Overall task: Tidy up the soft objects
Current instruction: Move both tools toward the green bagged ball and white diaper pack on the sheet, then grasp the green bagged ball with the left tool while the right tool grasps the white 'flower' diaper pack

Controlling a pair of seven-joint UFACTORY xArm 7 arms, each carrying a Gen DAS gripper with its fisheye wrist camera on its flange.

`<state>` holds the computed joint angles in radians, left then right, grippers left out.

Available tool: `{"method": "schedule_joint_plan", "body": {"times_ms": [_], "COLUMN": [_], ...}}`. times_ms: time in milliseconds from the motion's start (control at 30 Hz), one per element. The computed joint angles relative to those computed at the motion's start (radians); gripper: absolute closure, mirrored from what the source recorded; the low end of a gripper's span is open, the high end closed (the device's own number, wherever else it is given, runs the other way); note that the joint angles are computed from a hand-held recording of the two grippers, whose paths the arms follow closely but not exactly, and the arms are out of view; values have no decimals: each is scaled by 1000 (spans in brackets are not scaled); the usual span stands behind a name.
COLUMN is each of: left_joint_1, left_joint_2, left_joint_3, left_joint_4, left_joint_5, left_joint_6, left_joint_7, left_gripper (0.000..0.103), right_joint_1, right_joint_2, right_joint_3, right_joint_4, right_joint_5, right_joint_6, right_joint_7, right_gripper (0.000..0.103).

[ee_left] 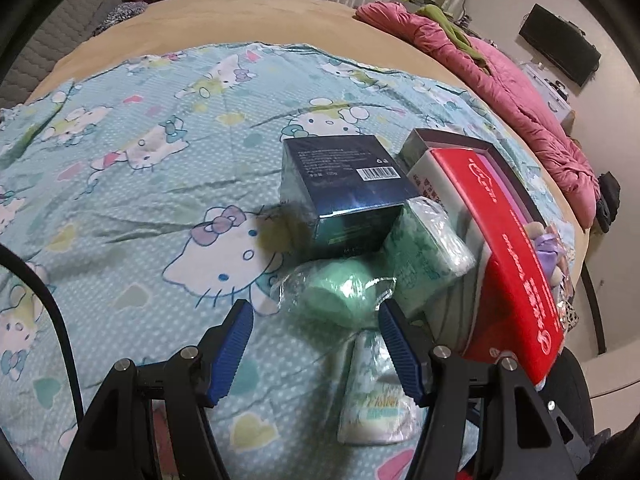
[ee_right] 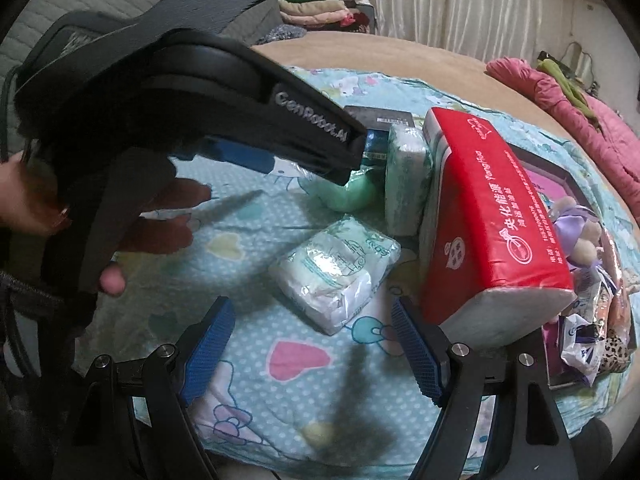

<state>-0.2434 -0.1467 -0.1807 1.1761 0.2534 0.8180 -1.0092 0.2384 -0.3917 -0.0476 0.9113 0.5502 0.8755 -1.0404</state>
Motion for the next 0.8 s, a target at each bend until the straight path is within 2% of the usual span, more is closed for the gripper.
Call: {"method": "schedule_joint_plan", "body": {"times_ms": [267, 533, 600, 733, 800], "left_joint_1": [3, 6, 7, 6, 8], "left_joint_2": [37, 41, 36, 35, 36], "left_joint_3": [27, 41, 43, 48, 44], "left_joint_4": [-9, -40, -51, -61, -57], "left_joint_5": [-77, -159, -177, -228, -221], "left_joint_6": [-83, -166, -184, -211, -203], "left_joint_7": [81, 139, 153, 196, 198], "left_gripper": [38, 39, 42, 56, 57], "right_joint_1": [3, 12, 18, 29, 34], "right_joint_2": [12, 40, 45, 62, 75], "right_joint_3": [23, 71, 81, 90, 87], "right_joint_4": [-13, -22, -27, -31, -27], "right_joint_5": [-9, -77, -98, -135, -142], "right_joint_6": [-46, -145, -174, -214, -219], "right_joint_7": [36, 179, 207, 260, 276], "right_gripper": [22, 22, 22, 22, 22]}}
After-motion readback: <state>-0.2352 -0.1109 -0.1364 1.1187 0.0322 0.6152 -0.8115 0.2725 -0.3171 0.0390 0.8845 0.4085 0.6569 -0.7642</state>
